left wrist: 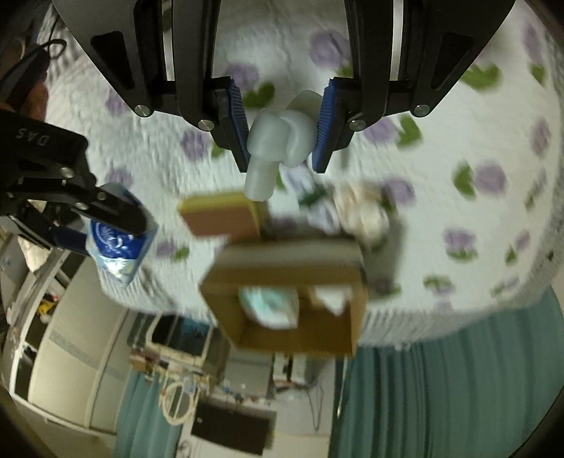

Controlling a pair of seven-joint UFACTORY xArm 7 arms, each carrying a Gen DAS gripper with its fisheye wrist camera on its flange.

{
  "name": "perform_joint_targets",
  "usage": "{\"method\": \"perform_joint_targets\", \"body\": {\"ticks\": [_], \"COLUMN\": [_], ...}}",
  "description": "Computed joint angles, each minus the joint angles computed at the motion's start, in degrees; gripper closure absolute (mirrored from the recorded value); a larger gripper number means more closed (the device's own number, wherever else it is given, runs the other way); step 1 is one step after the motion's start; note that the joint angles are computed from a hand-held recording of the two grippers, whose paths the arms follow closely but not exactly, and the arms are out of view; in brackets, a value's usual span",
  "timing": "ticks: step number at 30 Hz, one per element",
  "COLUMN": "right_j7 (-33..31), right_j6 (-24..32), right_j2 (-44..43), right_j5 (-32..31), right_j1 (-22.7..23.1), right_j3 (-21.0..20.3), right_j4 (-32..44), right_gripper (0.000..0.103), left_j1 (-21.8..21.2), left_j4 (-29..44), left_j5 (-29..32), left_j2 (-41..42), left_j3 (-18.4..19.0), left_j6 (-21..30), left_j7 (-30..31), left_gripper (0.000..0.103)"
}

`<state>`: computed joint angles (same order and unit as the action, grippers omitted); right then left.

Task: Organize soft objects
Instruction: 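Carry both held items into the cardboard box and open both tools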

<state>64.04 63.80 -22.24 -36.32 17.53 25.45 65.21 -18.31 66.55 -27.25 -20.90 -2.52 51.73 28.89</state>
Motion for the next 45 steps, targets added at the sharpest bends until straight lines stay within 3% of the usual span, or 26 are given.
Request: {"method": "perform_joint_targets", "body": {"ticks": [8, 12, 18, 22, 26, 33, 35, 36, 40, 43, 45], "right_j7": [-9.54, -12.07, -15.06, -14.69, -13.89, -13.11, -13.35, -12.77, -7.62, -7.05, -7.09], "right_j6": [-1.99, -4.82, -8.59, -11.77, -15.59, -21.52, -21.63, -21.43, -21.03, -16.83, -13.43], "right_j2": [6.25, 10.38, 18.42, 23.54, 26.04, 27.75, 28.12, 27.84, 23.46, 20.73, 18.56], "right_j5": [-6.79, -8.48, -8.93, -7.97, -6.53, -5.06, -4.28, -4.42, -9.13, -10.99, -11.44], "right_j1": [-3.42, -3.87, -3.64, -3.05, -2.92, -3.74, -3.84, -3.67, -3.56, -3.42, -3.2], "right_j3": [-2.74, -5.64, -11.54, -15.73, -19.0, -21.8, -22.09, -22.17, -21.7, -19.6, -17.84], "right_j4": [13.63, 18.47, 24.95, 26.9, 25.3, 22.79, 23.05, 22.86, 19.34, 18.72, 18.47], "right_gripper": [0.025, 0.025, 0.025, 0.025, 0.025, 0.022, 0.013, 0.01, 0.007, 0.007, 0.007], "left_j1": [0.12, 0.2, -1.89, -3.4, -4.45, -5.02, -3.83, -3.44, -1.87, -0.9, 0.41], "left_j4": [20.83, 32.03, 55.0, 67.44, 66.41, 70.83, 66.35, 65.14, 56.68, 51.01, 46.97], "left_j5": [-1.49, 5.17, 14.25, 17.11, 19.48, 20.15, 18.45, 17.88, 16.17, 15.81, 14.3], "left_j2": [13.45, 22.78, 41.44, 52.03, 54.24, 58.63, 56.14, 55.37, 48.98, 43.69, 39.88], "left_j3": [-1.94, -5.11, -6.58, -6.75, -6.13, -5.84, -6.8, -7.07, -7.81, -7.76, -8.07], "left_j6": [-0.42, -3.75, 1.16, 4.92, 1.5, 3.72, 1.49, 0.89, -3.81, -5.52, -6.72], "left_j7": [-1.64, -4.75, -12.94, -14.57, -12.96, -14.58, -13.87, -13.77, -12.15, -11.28, -9.98], "left_gripper": [0.069, 0.069, 0.069, 0.068, 0.063, 0.057, 0.038, 0.034, 0.032, 0.018, 0.015]}}
